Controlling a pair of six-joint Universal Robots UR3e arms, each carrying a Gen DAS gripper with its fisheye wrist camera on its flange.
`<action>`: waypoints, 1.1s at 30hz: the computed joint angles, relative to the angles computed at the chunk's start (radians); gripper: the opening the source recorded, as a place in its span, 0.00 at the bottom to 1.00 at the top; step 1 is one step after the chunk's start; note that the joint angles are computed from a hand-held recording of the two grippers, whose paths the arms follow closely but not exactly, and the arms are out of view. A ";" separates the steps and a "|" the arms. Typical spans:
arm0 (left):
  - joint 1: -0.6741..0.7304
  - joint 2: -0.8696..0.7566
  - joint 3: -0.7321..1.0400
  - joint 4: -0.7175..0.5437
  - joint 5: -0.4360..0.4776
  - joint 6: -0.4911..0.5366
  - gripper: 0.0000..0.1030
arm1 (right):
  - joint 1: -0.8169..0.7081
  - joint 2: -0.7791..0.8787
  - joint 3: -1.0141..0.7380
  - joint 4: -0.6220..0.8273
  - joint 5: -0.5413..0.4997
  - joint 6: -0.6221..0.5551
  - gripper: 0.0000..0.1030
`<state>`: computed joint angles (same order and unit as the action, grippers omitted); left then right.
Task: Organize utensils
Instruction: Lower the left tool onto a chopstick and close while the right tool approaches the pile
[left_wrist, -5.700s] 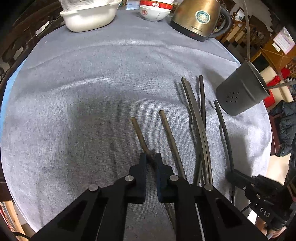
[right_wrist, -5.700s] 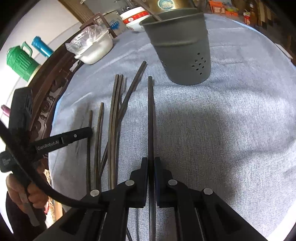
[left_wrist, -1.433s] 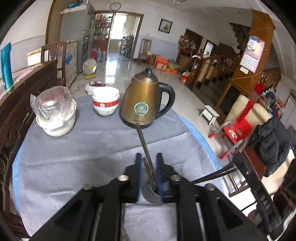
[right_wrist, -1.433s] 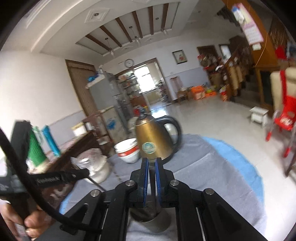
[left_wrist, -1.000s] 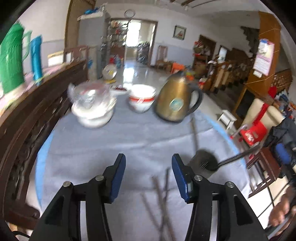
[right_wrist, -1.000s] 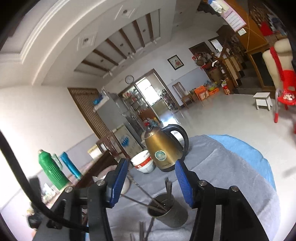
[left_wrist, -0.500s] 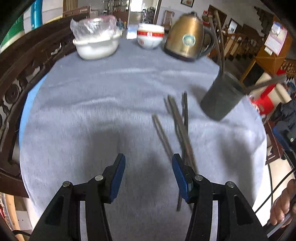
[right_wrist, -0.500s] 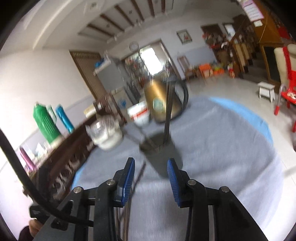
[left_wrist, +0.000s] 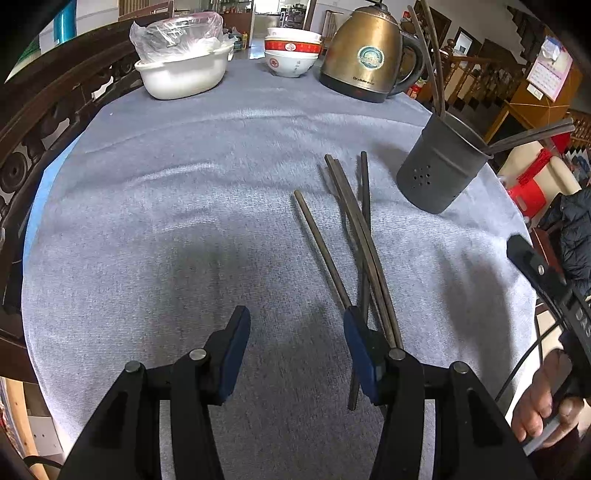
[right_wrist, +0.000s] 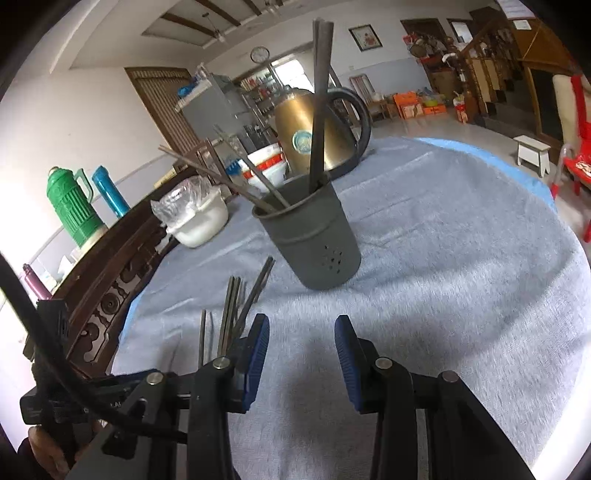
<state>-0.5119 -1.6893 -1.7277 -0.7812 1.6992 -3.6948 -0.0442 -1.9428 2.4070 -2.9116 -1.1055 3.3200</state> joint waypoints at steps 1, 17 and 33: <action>-0.003 -0.003 -0.002 0.006 0.009 -0.004 0.52 | 0.012 0.040 -0.001 -0.061 -0.017 0.002 0.39; -0.040 -0.130 0.098 0.027 0.049 0.003 0.54 | -0.147 0.164 0.095 -0.192 0.232 0.042 0.40; -0.073 -0.133 0.086 -0.001 0.069 0.049 0.62 | -0.154 0.168 0.088 -0.159 0.252 0.019 0.40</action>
<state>-0.5851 -1.8226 -1.6417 -0.7821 1.7684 -3.6461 -0.1981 -1.7748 2.4950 -3.0707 -0.8538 3.3387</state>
